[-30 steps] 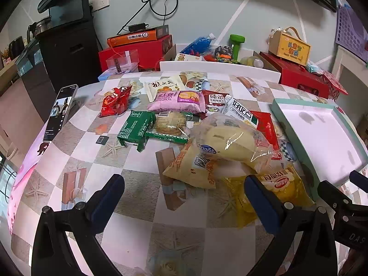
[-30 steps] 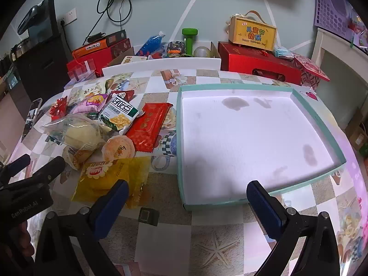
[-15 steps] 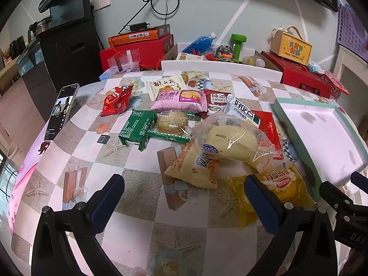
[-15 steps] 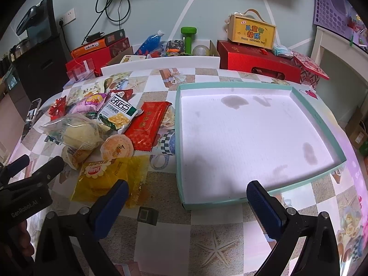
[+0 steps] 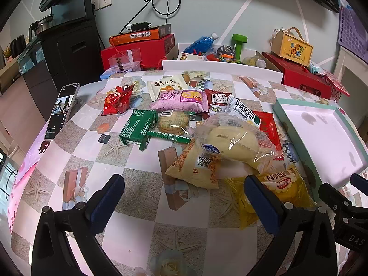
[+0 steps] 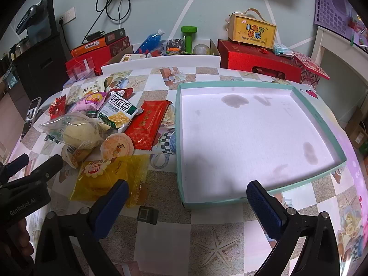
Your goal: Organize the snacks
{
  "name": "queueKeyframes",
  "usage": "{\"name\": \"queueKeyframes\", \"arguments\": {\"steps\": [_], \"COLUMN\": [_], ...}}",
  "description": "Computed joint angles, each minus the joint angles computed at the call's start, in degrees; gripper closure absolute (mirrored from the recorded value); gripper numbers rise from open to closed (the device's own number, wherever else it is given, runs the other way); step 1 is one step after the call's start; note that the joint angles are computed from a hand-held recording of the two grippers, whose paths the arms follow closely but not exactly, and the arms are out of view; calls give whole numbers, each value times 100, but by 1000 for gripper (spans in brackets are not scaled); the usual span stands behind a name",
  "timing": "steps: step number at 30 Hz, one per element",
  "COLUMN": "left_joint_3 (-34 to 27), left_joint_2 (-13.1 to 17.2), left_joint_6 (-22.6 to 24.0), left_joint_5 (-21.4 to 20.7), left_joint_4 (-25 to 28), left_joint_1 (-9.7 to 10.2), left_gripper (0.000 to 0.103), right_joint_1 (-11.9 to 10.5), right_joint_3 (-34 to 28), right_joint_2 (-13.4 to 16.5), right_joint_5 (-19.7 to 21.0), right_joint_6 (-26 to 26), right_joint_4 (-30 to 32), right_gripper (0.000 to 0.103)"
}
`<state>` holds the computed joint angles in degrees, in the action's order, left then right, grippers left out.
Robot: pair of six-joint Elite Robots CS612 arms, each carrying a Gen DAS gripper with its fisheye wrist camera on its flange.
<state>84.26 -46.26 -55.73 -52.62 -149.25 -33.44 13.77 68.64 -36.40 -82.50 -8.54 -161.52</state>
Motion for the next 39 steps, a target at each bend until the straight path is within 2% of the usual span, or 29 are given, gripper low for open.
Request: {"name": "queueKeyframes", "arguments": {"steps": [26, 35, 39], "left_joint_3": [21, 142, 277], "left_joint_2": [-8, -72, -140], "left_joint_6": [-3, 28, 26], "left_joint_5": [-2, 27, 110], "left_joint_4": [-30, -295, -657], "left_joint_1": [1, 6, 3], "left_gripper": [0, 0, 0], "right_joint_1": [6, -1, 1], "right_joint_3": [-4, 3, 8], "right_joint_2": [2, -17, -32], "right_joint_5": [-9, 182, 367], "right_joint_6": [8, 41, 32], "right_joint_4": [8, 16, -49], "right_gripper": [0, 0, 0]}}
